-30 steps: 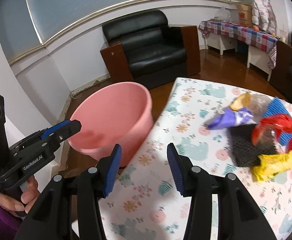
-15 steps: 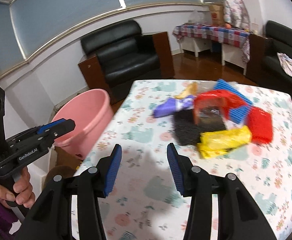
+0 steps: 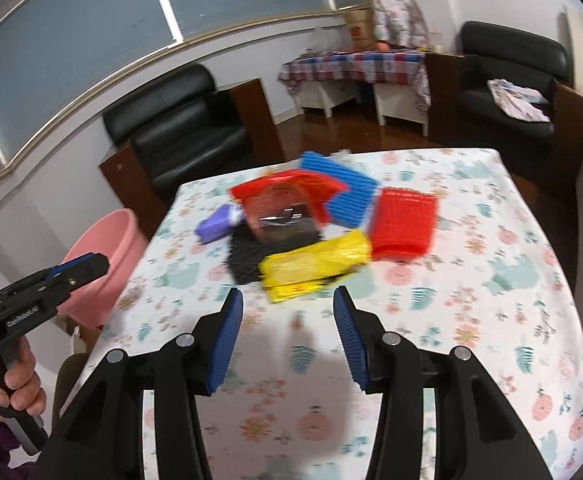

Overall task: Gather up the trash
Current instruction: 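Move both open tools back over the remaining trash, then grasp the red plastic bag with the left tool while the right grasps the red mesh foam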

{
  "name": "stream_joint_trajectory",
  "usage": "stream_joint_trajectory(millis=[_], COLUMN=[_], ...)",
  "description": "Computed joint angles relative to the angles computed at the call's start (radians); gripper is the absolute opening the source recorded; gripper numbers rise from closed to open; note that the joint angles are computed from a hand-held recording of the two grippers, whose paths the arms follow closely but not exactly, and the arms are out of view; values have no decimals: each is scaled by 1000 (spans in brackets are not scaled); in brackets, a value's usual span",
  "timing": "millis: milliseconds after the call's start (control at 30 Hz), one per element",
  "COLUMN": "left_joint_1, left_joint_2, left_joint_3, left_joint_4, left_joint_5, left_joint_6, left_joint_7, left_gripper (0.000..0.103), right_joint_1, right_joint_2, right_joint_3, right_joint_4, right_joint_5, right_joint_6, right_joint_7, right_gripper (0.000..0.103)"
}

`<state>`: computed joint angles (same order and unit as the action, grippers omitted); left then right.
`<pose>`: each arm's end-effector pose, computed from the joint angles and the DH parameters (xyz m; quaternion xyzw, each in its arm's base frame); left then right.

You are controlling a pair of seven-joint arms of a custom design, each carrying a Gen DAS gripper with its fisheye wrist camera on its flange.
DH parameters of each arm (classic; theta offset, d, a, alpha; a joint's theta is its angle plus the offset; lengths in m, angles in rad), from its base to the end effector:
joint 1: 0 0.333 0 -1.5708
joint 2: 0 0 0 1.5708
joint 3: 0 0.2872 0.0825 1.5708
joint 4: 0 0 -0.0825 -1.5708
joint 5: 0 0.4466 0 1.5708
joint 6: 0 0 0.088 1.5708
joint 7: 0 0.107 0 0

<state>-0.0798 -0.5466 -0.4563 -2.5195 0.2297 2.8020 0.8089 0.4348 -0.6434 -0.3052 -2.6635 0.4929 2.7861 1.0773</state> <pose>0.4320 -0.2755 0.4835 -0.6461 0.6444 -0.3313 0.2399 0.4701 0.0444 0.4551 -0.7073 0.5734 -0.1258 0.3939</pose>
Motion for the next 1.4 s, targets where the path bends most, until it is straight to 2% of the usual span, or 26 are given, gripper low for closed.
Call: stream_joint_trajectory(millis=[333, 567, 767, 967, 1167, 1400], left_joint_1=[6, 13, -52, -121, -180, -205], left_joint_2=[139, 275, 393, 503, 546, 572], left_joint_3=[-7, -8, 57, 120, 180, 208], left_joint_4=[120, 235, 335, 429, 464, 492], left_joint_5=[81, 221, 292, 339, 322, 365], left_joint_6=[10, 4, 11, 9, 31, 37], left_joint_7=[46, 40, 63, 74, 95, 103], left_gripper=[33, 33, 33, 33, 33, 33], right_joint_1=[-51, -55, -62, -106, -158, -200], right_joint_2=[62, 129, 198, 267, 323, 385], right_joint_3=[-23, -34, -32, 3, 52, 104], right_joint_4=[36, 86, 144, 203, 246, 293], right_joint_5=[12, 62, 148, 232, 299, 336], right_joint_6=[28, 22, 5, -24, -46, -61], right_joint_7=[36, 34, 4, -20, -35, -45], right_gripper=[46, 46, 46, 48, 48, 49])
